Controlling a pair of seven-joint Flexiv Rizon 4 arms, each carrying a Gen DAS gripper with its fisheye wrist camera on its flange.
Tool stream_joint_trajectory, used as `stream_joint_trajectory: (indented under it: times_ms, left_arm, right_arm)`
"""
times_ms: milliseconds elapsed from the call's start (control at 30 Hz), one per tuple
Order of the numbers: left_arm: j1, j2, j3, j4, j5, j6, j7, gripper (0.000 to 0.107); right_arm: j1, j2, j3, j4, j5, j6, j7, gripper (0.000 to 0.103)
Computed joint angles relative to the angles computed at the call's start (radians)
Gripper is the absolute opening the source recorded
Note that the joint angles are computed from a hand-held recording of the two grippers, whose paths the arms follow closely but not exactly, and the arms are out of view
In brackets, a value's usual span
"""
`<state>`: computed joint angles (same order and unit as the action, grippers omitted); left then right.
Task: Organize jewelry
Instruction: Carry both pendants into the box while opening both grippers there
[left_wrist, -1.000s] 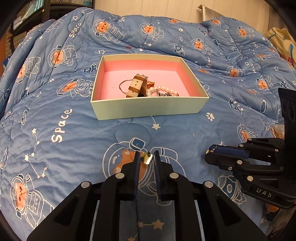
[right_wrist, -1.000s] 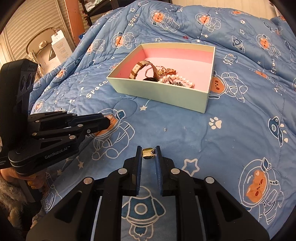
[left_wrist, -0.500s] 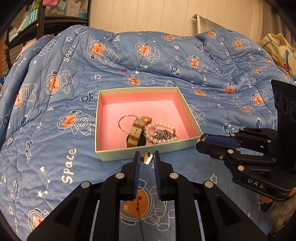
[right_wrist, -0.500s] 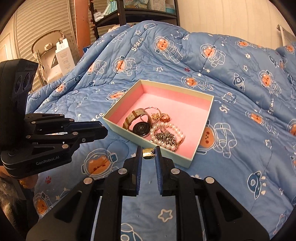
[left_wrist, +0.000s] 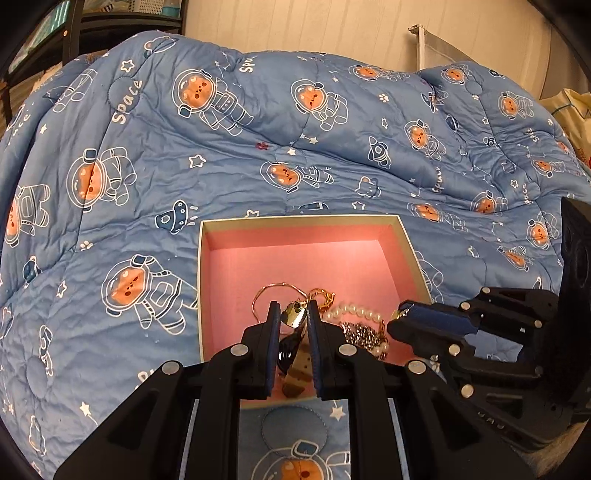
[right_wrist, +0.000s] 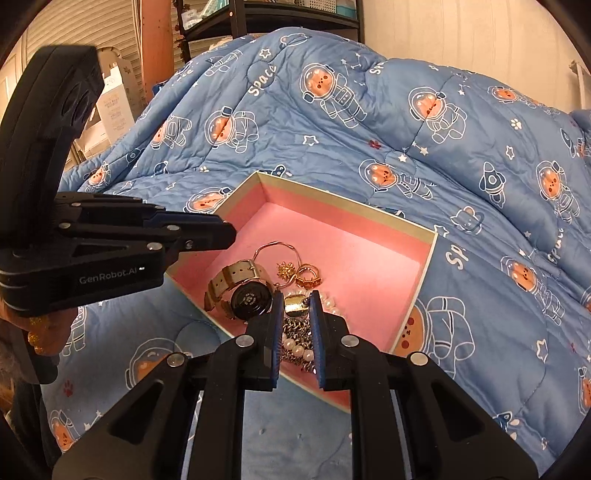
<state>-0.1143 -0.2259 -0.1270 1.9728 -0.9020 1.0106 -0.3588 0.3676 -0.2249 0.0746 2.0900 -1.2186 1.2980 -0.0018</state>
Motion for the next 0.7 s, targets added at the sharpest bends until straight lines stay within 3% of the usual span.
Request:
stream_joint_trajectory:
  times_ms: [300, 700]
  left_arm:
    - [0.002, -0.12, -0.014, -0.141, 0.181, -0.058, -0.195, 0.014]
    - [0.005, -0.183, -0.033, -0.198, 0.297, -0.076, -0.285, 0.014]
  right_arm:
    - [0.012, -0.064, -0.02, -0.032, 0.112, 0.033, -0.104, 0.015]
    - [0.047, -0.094, -0.049, -0.043, 0.209, 0.059, -0.176, 0.015]
